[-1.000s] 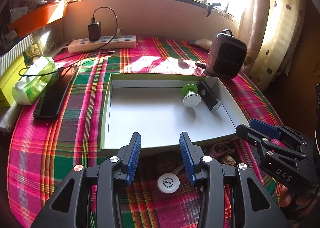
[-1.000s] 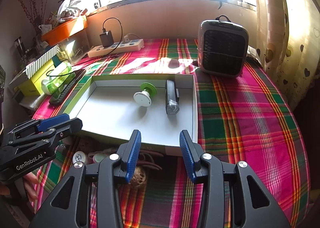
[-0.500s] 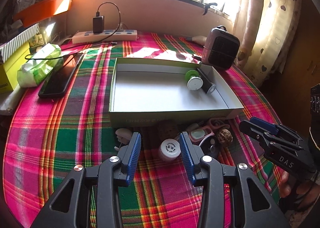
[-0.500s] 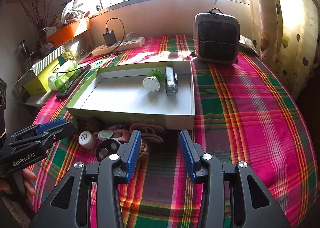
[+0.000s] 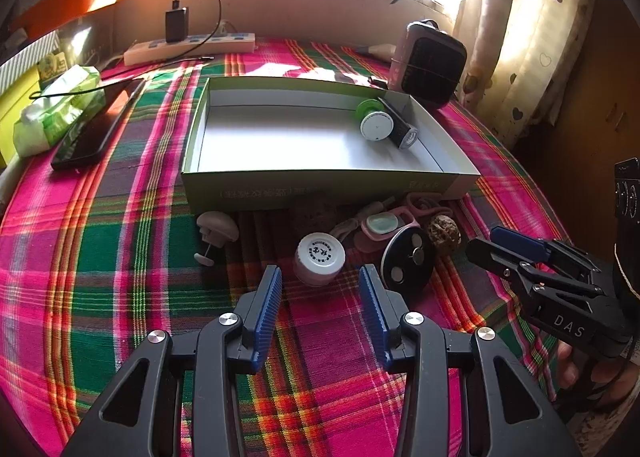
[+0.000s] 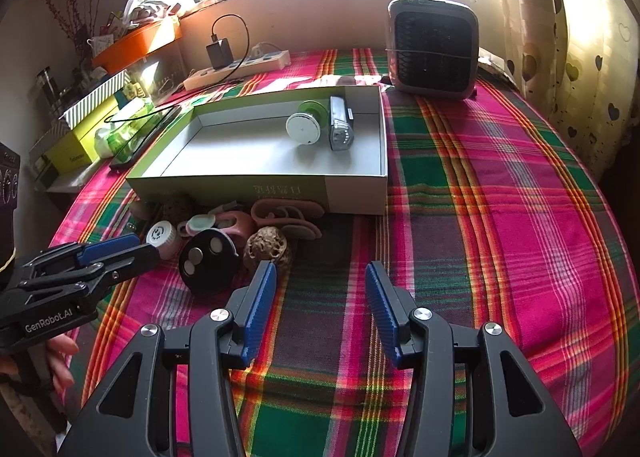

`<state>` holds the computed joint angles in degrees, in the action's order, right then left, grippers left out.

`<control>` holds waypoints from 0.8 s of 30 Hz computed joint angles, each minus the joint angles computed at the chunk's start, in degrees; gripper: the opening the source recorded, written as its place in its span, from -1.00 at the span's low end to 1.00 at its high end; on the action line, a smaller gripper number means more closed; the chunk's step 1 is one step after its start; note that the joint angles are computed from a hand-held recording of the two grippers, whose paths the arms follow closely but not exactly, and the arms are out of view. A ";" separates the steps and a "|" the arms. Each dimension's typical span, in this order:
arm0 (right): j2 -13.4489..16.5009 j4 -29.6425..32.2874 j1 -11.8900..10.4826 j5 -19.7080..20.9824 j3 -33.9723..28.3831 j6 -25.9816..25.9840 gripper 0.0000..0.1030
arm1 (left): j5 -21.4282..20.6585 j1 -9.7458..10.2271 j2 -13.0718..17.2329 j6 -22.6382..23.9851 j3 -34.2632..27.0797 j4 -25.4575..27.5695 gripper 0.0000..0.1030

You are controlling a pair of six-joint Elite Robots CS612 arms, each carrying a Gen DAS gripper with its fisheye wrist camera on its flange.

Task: Organize objects
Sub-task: 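Withdraw left tool toward the white jar while right tool moves toward the walnut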

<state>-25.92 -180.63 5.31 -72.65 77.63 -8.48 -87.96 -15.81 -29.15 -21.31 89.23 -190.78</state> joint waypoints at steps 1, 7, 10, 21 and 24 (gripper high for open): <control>0.02 0.21 -0.02 0.00 -0.04 -0.09 -0.06 | 0.02 -0.02 0.13 0.06 -0.22 0.10 -0.25; 0.12 1.06 0.08 -0.24 -0.31 -0.48 -0.06 | 1.29 -0.19 0.66 0.58 -1.67 2.15 -0.25; 0.15 1.52 0.11 -0.23 -0.50 -0.65 -0.05 | 2.07 -0.26 0.82 0.84 -2.21 2.74 -0.25; 0.28 3.67 0.18 2.85 -1.57 -1.05 -0.05 | 3.48 0.15 1.29 -0.28 -2.63 1.86 -0.28; 0.47 4.09 0.34 2.97 -2.06 -1.09 -0.05 | 3.68 0.22 1.29 -0.67 -2.60 1.80 -0.30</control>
